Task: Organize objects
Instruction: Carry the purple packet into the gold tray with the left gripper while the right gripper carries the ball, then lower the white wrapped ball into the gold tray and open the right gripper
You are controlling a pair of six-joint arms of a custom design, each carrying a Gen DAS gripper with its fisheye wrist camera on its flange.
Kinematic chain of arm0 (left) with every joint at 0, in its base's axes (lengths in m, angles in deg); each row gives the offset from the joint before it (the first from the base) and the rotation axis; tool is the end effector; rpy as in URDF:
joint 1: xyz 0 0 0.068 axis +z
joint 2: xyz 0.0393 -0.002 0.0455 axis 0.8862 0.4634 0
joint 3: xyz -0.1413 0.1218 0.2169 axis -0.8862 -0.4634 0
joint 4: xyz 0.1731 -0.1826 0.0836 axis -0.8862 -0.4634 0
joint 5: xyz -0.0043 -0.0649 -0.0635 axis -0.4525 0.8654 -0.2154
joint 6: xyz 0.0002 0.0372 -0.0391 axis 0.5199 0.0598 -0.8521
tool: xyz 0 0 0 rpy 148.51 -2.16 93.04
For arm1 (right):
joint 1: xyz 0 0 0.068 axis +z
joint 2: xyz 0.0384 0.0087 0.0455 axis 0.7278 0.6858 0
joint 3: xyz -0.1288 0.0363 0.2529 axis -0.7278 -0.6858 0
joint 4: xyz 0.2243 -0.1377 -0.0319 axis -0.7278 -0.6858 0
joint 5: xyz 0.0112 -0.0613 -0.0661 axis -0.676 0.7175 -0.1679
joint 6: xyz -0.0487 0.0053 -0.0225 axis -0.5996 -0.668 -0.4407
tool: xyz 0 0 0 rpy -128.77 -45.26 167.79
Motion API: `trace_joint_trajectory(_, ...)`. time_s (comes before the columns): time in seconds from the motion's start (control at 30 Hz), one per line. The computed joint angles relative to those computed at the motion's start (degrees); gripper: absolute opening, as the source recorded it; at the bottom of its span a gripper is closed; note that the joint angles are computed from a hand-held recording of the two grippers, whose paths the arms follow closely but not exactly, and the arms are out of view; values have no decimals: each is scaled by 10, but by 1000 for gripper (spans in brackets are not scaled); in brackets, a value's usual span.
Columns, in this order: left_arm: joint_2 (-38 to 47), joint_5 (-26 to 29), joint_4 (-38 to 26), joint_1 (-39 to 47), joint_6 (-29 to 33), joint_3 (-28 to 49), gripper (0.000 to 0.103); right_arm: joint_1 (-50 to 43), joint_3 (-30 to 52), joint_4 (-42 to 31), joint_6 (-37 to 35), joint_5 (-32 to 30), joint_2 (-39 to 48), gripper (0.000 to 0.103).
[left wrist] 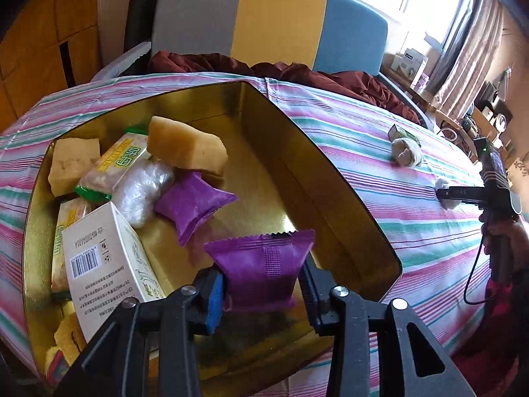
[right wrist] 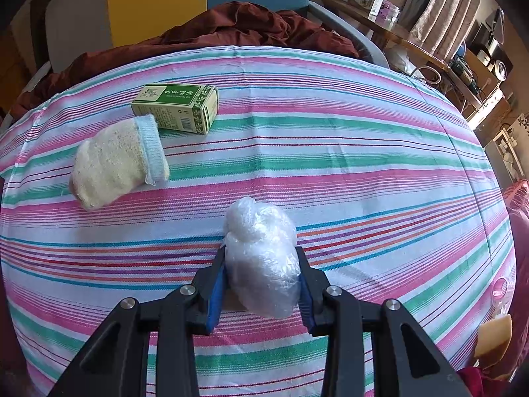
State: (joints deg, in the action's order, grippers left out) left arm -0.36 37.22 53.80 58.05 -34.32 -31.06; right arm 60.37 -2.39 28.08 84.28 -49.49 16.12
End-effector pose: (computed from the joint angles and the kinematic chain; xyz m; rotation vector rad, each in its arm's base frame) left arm 0.1587 -0.0170 0.1887 0.0224 2.5256 -0.2476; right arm 0.2415 0.0499 0.1750 0.2369 2.7347 -0.1811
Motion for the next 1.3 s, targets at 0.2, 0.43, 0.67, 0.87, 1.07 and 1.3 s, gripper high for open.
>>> trace_joint_trajectory(0.2, -12, 6, 2, 14, -4, -7, 53, -2, 0, 2, -2, -1, 1, 37)
trace_joint_trajectory(0.43, -83, 5, -30, 36, -2, -11, 53, -5, -1, 3, -11, -4, 0, 36)
trace_joint_trajectory(0.67, -173, -48, -75, 40, 5, 6, 62, 28, -8, -4, -3, -15, -14, 36)
trace_joint_trajectory(0.87, -225, -52, -120, 82, 35, 16, 73, 95, -11, -7, 7, -21, -19, 36)
trace_joint_trajectory(1.07, -245, -26, -146, 139, 54, 14, 80, 155, -15, -13, 10, -30, -28, 36)
trace_joint_trajectory(1.3, -266, -16, -159, 159, 57, 13, 87, 222, -11, -25, 51, -36, -33, 36)
